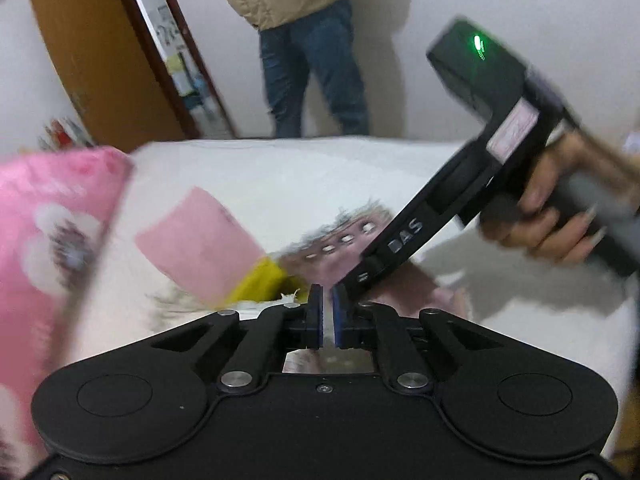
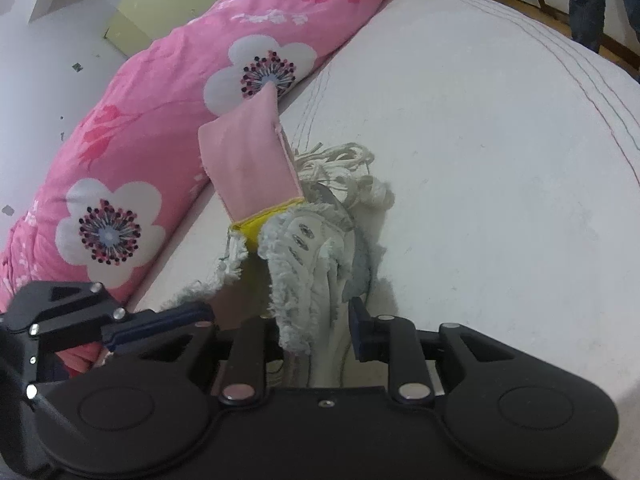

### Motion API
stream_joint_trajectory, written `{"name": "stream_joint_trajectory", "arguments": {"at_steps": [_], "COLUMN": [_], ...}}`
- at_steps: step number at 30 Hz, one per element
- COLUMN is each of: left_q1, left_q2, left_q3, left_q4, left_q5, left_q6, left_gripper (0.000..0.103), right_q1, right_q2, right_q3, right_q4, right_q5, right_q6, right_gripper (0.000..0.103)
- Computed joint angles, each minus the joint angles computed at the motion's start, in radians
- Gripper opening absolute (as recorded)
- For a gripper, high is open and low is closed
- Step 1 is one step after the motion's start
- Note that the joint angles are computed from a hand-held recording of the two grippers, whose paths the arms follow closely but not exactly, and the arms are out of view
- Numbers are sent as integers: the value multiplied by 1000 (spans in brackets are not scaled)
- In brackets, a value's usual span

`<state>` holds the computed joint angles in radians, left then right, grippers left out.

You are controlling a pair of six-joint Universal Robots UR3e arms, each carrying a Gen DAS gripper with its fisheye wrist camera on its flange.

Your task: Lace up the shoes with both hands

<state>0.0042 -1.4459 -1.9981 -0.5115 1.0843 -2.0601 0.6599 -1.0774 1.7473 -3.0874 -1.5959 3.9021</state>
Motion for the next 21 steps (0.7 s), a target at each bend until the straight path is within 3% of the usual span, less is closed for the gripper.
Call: {"name": "stream_joint_trajectory", "arguments": {"at_steps": [4, 5, 7, 10, 18, 21], "left_q1": [-78, -115, -132, -134, -74, -46], "left_q2": [3, -19, -52, -88, -160, -185], "left_q3": [-16, -42, -51, -9, 120, 109], "left_q4": [101, 193, 253, 229, 125, 192], "left_q5": [168, 256, 307, 317, 225, 173], "left_q6": [-16, 17, 31, -17, -282, -379], "left_gripper": [6, 6, 6, 6, 2, 3], "right_q1": [4, 8, 21, -2, 27, 22], "right_q2": [6, 7, 9, 3, 11, 8], "right_q3": [-5, -9, -26, 7, -23, -19], "right_q4": [-10, -6, 22, -21, 11, 7], "right_q5": [8, 1, -43, 10, -48, -40], "right_q6": [-5, -8, -17, 7, -15, -15], "right_gripper": [22, 22, 25, 26, 25, 25]}}
